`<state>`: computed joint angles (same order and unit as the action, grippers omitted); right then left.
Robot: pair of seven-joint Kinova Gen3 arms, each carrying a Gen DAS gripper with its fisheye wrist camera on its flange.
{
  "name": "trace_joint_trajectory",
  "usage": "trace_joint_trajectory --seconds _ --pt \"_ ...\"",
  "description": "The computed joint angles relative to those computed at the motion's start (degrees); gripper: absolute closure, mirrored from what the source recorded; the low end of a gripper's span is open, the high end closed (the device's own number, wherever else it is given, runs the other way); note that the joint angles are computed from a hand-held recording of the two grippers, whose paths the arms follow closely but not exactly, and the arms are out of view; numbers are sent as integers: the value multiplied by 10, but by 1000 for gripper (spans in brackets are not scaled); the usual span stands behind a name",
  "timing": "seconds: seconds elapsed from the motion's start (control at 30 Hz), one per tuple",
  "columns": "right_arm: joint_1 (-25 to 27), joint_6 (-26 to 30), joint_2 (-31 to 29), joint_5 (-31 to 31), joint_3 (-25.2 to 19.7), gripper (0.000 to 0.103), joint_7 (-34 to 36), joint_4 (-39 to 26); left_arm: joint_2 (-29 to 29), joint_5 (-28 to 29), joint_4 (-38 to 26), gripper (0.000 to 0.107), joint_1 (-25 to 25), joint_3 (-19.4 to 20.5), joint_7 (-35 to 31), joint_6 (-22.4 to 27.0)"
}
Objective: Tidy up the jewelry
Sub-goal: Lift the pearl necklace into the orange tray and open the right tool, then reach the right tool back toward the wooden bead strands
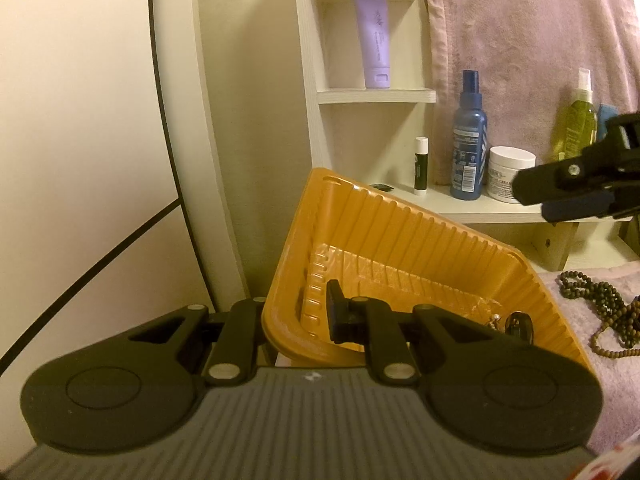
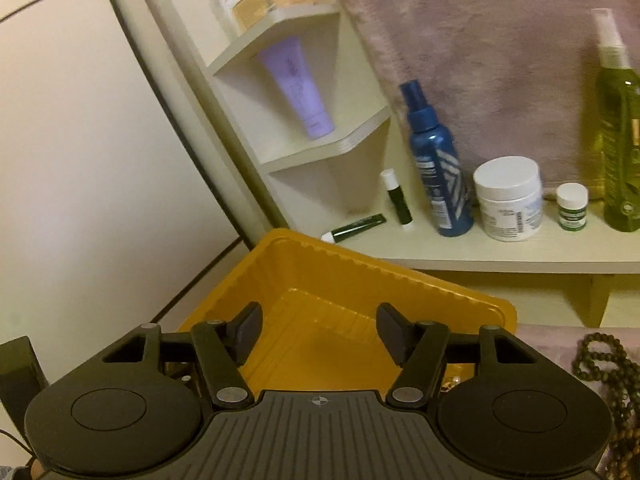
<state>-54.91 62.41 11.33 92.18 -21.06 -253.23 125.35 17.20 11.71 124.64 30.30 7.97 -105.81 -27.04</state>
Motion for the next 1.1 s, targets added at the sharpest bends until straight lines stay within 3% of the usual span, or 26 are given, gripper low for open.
trace_joint_trajectory --seconds 0.37,0.83,1.1 --pt "-49 45 -15 -125 -23 40 -8 18 2 5 -3 93 2 -2 -5 5" --pt "-142 115 -10 -294 -48 40 -73 37 4 43 -14 93 23 -17 -38 17" --pt "-174 154 5 -406 -46 40 -35 12 4 66 -14 93 32 -22 -58 17"
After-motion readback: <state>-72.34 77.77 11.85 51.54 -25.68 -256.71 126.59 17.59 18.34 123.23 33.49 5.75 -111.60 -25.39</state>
